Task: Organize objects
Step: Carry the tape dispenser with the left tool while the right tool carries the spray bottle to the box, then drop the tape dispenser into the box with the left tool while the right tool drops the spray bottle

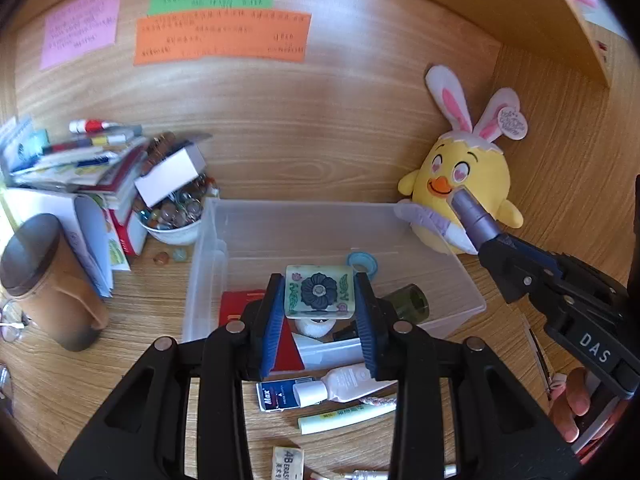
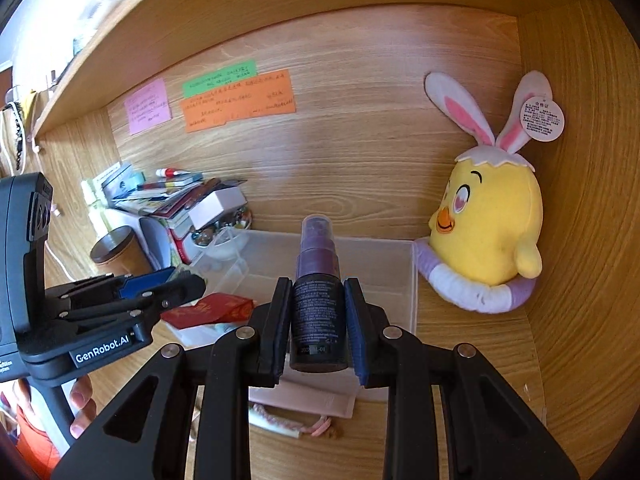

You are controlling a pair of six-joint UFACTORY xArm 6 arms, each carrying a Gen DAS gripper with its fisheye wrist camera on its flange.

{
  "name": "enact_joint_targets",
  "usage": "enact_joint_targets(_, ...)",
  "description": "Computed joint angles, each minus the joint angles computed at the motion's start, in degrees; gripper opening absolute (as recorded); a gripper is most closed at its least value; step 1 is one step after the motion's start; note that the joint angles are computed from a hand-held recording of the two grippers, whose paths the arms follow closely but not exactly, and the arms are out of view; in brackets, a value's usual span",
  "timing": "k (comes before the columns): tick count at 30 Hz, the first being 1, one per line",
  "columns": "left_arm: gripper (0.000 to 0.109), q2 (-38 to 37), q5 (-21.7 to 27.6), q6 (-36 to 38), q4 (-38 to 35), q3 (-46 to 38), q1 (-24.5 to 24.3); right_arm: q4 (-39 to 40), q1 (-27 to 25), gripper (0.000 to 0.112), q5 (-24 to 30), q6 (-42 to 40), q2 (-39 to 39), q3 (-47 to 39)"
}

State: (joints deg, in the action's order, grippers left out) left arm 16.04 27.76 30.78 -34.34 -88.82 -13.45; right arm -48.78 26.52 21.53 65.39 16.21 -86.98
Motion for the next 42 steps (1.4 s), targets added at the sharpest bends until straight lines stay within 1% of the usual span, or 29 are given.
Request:
enact_joint_targets(6, 0.034, 3.6, 2.1, -3.2, 4.3, -3.9, -0.4, 6.1, -1.5, 0.024, 0.8, -4.6, 2.9, -1.9)
enact_joint_targets(10, 0.034, 6.5, 4.7, -5.1, 6.8, -7.4, -0.7, 10.4, -2.3, 0.024, 1.0, -7.2, 5.0, -2.9)
enact_joint_targets(15, 0.034, 9.6, 7.4, -7.3, 9.2, -11.1, -0.9, 13.5, -2.6, 0.024, 2.0, -9.5, 6.8, -3.8)
enact_joint_targets(22, 0.034, 12.6, 9.6, -9.9, 11.0, -14.7, -0.7, 12.1, -2.4, 0.024, 5.1, -9.3, 8.0, -5.0)
enact_joint_targets(31, 0.034, 13.7, 9.5, -10.8, 13.2, -15.5, -1.7, 14.4, -2.1, 0.024, 6.5, -12.8, 9.3, -6.5)
enact_joint_targets(36, 0.034, 13.6, 10.0, -10.5, 13.2, -15.6, -1.8, 14.2, -2.1, 0.024, 6.7, -12.9, 9.0, -6.3)
enact_joint_targets(38, 0.035, 13.2, 10.3, -10.2, 12.7, -15.3, -1.8, 14.9, -2.2, 0.024, 6.5, -13.3, 8.8, -6.0)
enact_joint_targets(41, 0.044, 11.9, 9.9, -9.4, 12.0, -14.1, -1.7, 15.8, -2.2, 0.024, 6.4, -13.9, 8.4, -5.7)
enact_joint_targets(42, 0.048, 11.3, 9.3, -9.1, 11.9, -13.3, -1.7, 16.1, -2.2, 0.025, 6.3, -14.1, 8.2, -5.6)
